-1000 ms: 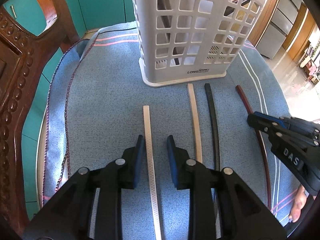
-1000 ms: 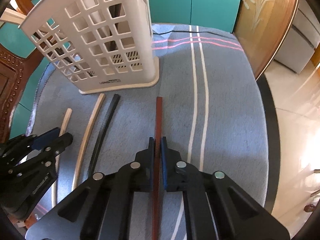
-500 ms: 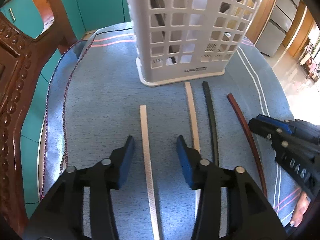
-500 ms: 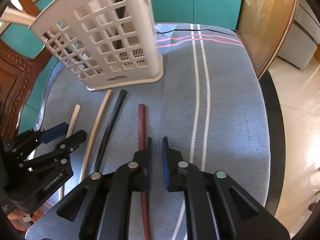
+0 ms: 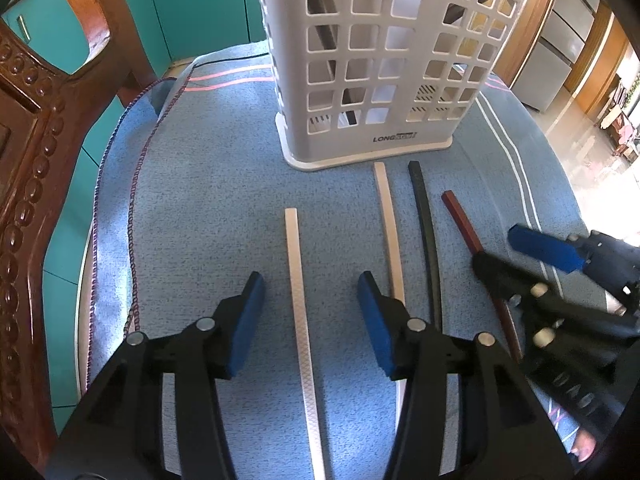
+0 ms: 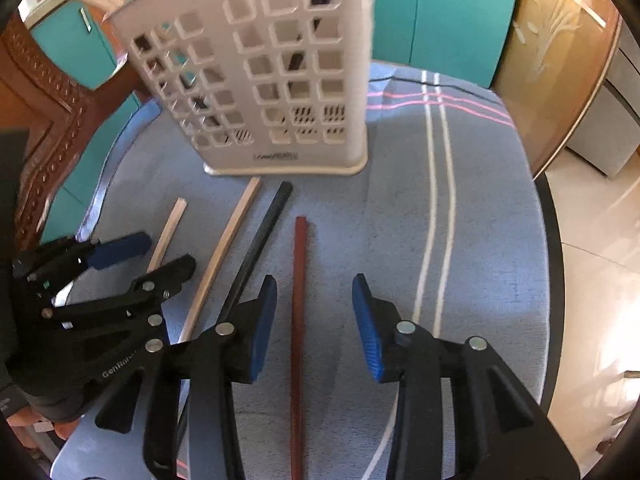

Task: Organize utensils
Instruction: 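Lift both chopsticks over the white holder and lower them inside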

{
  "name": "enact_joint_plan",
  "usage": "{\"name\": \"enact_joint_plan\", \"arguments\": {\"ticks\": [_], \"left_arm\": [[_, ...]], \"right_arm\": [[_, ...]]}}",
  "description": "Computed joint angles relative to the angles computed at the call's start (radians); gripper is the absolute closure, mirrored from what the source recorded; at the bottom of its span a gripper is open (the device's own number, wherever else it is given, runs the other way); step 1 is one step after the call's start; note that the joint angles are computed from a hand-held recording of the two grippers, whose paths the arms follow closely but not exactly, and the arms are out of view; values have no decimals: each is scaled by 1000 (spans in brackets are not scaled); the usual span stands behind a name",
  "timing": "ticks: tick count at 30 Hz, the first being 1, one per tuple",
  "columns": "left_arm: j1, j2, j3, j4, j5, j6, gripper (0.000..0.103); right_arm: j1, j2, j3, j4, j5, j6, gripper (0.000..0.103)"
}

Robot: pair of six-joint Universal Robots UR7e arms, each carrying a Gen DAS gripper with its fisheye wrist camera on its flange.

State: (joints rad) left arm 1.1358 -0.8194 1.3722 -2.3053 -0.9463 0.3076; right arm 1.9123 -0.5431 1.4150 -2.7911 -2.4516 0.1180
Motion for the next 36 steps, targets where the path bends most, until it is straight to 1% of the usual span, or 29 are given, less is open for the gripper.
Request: {"name": "enact_joint_plan", "arguments": {"ticks": [2, 3, 5, 6, 7, 8, 9, 10, 11, 12, 13, 15, 17, 18, 20, 25, 28, 29, 31, 33, 34, 36], "left_arm": [[-1, 0, 0, -1, 5, 3, 53], [0, 0, 0, -2, 6, 5, 53], [-2, -3, 6, -7, 5, 3, 55], [-2, -4, 8, -6, 4, 1, 55], [-5, -7, 14, -9, 3, 0, 58], [-5, -9, 17, -11, -1, 6, 64], [-8, -13, 24, -13, -4, 8, 73], [-9, -15, 28, -16, -3, 9, 77], [-10, -16, 31, -18, -2, 9, 86], [-9, -16, 30, -19, -1, 7, 91], [-9, -16, 29, -20, 1, 5, 95], [-6, -18, 26, -19, -3, -2, 96], [-12, -26, 45, -64, 12, 12, 96], [-14, -33, 52, -82, 13, 22, 96], [-24, -65, 69, -116, -19, 39, 96], [-63, -193, 142, -206, -144, 94, 96], [-82, -262, 170, -245, -214, 108, 96], [-88, -286, 173, -257, -241, 107, 96], [-105, -298, 153, -274, -271, 97, 96], [-118, -305, 122, -298, -312, 96, 96], [-124, -308, 106, -328, -337, 90, 96], [-132, -299, 77, -425, -376, 78, 96]], "right_arm": [[-4, 18, -27, 46, -12, 3, 63], [1, 34, -36, 29, -35, -22, 63], [6, 62, -67, 36, -66, -38, 63], [7, 66, -71, 34, -68, -38, 63], [6, 65, -72, 37, -64, -31, 63], [6, 64, -73, 41, -60, -25, 64], [7, 65, -75, 43, -59, -22, 71], [7, 67, -78, 40, -64, -22, 75], [6, 63, -74, 35, -62, -20, 87], [4, 57, -69, 35, -45, -15, 96], [-3, 41, -54, 31, -27, -12, 96], [-7, 20, -26, 15, -5, -5, 96], [-6, 3, -9, -17, -4, -22, 96], [0, -4, 1, -52, -3, -41, 97], [14, -30, 37, -121, 10, -68, 96], [72, -131, 133, -337, 77, -146, 96], [109, -186, 179, -458, 112, -195, 96], [121, -183, 163, -474, 110, -205, 96], [147, -203, 177, -554, 118, -237, 96], [166, -213, 165, -616, 144, -268, 96], [174, -220, 164, -645, 156, -283, 96], [180, -203, 113, -727, 181, -337, 96]]}}
